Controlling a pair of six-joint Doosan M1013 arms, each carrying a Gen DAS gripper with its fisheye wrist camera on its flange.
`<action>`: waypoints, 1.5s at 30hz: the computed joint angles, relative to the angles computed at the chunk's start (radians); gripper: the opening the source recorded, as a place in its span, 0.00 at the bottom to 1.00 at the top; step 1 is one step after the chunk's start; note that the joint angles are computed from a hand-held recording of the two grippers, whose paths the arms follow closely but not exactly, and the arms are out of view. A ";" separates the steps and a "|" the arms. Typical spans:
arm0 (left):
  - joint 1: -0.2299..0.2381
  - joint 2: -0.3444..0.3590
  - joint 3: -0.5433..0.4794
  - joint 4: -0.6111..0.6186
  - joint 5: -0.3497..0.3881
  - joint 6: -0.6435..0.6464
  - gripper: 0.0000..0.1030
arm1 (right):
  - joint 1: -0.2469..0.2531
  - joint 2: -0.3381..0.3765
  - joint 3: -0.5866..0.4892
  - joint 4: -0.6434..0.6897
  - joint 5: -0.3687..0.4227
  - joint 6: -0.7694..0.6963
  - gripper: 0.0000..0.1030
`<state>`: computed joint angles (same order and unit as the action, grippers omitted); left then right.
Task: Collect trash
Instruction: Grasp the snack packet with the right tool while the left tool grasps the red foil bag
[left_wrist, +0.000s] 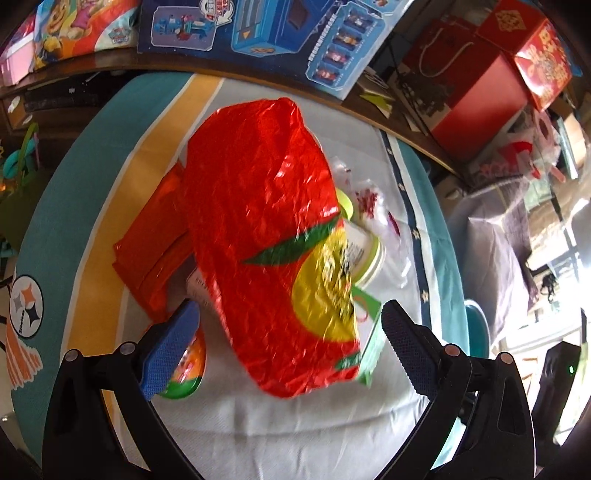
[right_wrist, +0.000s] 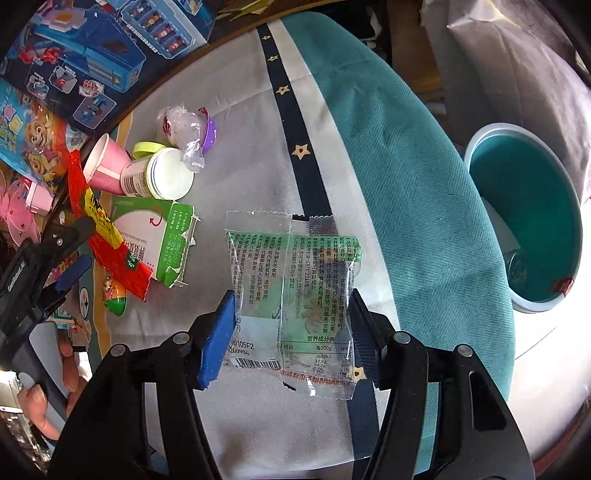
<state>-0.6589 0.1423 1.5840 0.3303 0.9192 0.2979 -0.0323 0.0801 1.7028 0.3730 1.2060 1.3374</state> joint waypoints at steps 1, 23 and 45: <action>0.001 0.011 -0.012 0.006 0.010 -0.014 0.96 | -0.002 0.002 -0.003 0.002 0.002 -0.003 0.56; -0.039 -0.013 0.012 0.120 0.069 -0.086 0.36 | -0.042 0.022 -0.016 0.095 0.009 -0.047 0.56; -0.121 0.115 -0.198 -0.070 0.003 0.365 0.36 | -0.213 0.007 -0.035 0.212 -0.014 -0.066 0.56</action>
<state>-0.7802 0.2574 1.3862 0.2600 0.9226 0.6628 -0.2449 0.0875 1.6677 0.5851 1.1917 1.2709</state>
